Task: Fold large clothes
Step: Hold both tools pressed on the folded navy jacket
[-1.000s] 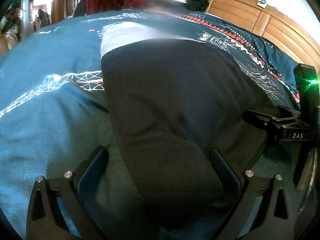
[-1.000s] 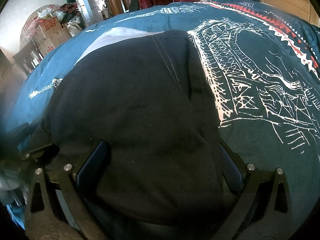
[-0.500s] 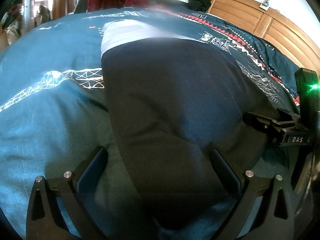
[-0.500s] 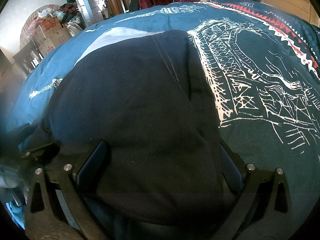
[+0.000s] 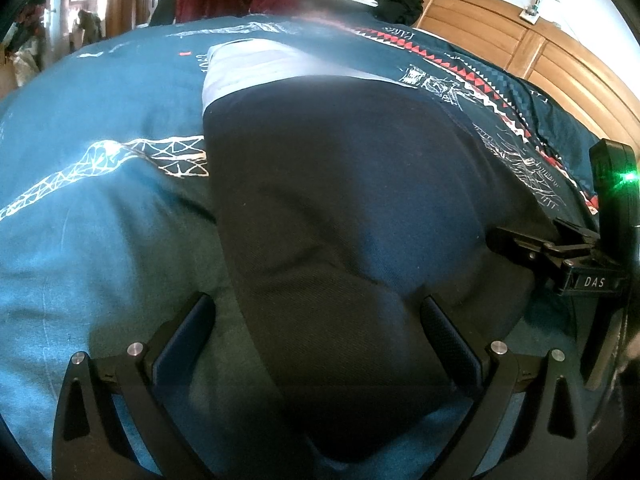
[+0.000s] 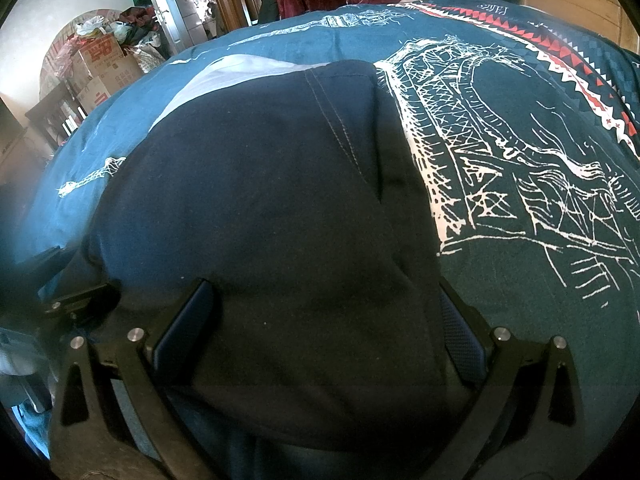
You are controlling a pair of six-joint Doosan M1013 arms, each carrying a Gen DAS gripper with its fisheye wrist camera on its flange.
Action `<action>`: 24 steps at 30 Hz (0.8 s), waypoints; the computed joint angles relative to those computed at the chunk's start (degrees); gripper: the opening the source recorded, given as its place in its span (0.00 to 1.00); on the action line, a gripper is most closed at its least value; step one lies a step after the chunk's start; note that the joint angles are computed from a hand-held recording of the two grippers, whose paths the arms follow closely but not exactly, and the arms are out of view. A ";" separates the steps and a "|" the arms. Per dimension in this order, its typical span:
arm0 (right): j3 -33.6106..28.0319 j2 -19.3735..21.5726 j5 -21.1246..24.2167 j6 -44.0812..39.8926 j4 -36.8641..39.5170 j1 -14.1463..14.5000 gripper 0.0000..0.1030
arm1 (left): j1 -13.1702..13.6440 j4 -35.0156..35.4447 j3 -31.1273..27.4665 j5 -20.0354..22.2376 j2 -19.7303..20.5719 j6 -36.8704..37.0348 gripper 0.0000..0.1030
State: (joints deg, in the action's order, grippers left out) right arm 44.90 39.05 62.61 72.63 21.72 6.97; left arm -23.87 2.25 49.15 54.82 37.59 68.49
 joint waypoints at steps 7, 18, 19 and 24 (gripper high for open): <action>-0.01 0.01 0.00 -0.01 0.03 -0.01 1.00 | -0.17 0.53 0.01 -0.10 -0.02 -0.13 1.00; -0.24 0.13 0.02 0.10 0.09 0.06 1.00 | 0.10 -0.63 0.08 -0.25 -0.06 0.54 1.00; -0.32 0.19 0.04 0.10 0.17 0.04 1.00 | 0.12 -0.74 0.22 -0.39 -0.13 0.57 1.00; -0.28 0.15 0.22 -0.13 0.85 -0.08 1.00 | 0.18 -1.14 0.63 -0.64 -0.40 0.82 1.00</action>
